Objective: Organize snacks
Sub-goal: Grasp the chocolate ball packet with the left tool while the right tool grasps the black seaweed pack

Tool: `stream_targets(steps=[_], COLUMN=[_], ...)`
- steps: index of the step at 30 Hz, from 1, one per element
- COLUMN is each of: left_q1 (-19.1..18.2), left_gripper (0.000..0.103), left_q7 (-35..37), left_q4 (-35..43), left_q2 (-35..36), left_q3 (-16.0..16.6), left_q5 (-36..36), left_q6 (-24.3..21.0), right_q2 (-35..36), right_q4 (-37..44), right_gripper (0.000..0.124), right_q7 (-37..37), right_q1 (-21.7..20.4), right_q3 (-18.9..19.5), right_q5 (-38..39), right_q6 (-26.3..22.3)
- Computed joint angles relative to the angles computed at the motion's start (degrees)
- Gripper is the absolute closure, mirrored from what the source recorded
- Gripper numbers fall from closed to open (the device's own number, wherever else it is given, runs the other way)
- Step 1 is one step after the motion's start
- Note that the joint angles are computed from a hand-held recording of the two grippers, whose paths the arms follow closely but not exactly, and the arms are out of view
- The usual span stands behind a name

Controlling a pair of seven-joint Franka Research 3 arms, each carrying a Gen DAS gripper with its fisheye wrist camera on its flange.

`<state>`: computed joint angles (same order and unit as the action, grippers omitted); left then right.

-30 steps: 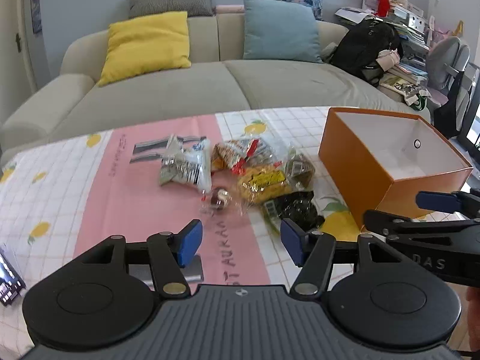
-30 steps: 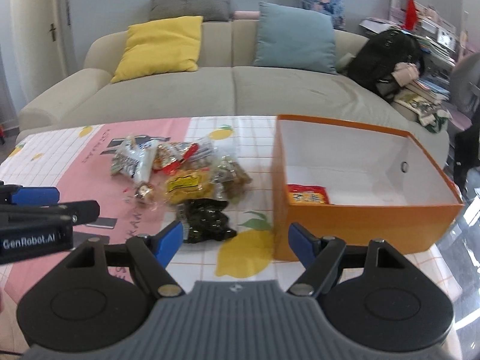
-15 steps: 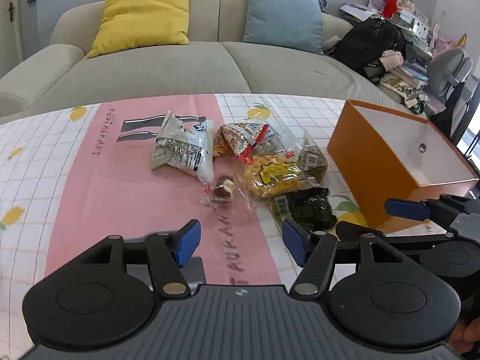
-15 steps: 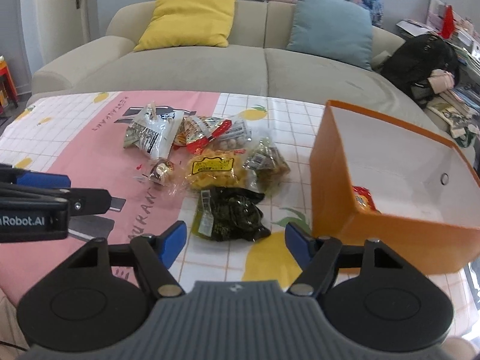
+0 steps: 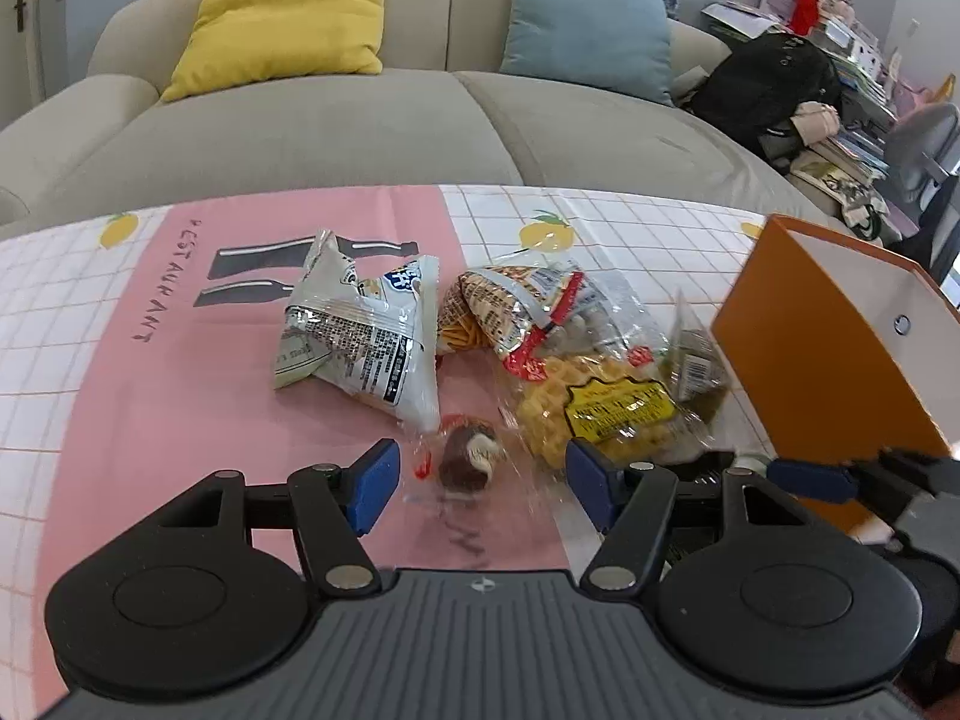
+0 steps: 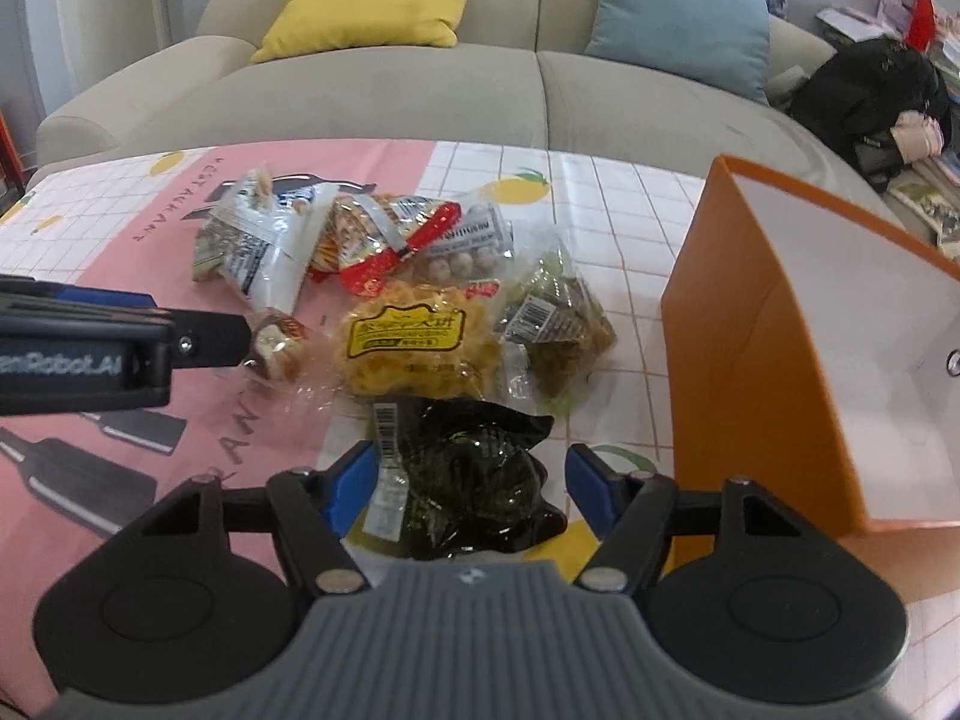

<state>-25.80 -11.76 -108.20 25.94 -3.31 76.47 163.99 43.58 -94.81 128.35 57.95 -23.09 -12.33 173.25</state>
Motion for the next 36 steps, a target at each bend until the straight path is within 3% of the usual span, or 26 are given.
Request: stream_targets(steps=[4,10,19,30,36], left_q1=[1.5,0.6,-2.8,-3.3,-4.2], left_gripper=[0.028,0.029,0.040,0.046,0.052], left_q7=[4.2,7.6,8.3,13.4,12.3], left_q4=[2.1,3.5,4.1,3.0,1.3], left_q2=[3.0,5.5,6.9,6.1,4.8], left_q3=[-0.4,1.6,5.8,4.4,4.1], left_q5=[-5.1,-9.7,-13.4,-18.9,-20.7], left_q6=[1.4,3.7,6.3,4.2,3.4], right_q2=[0.7,2.1,2.7,2.7,2.1], right_q4=[1.3,3.1,2.6,1.4,1.3], right_gripper=[0.060,0.062,0.065,0.069,0.075], right_q7=[-2.1,-5.0,-6.8,-9.8,-11.2], right_q1=[-3.3,-6.1,-5.2,-4.9,-5.3], right_q3=[3.3,6.5,5.5,5.5,6.1], right_q5=[1.4,3.6,5.4,9.1,10.0], right_q6=[0.0,-0.2,1.1,3.0,2.1])
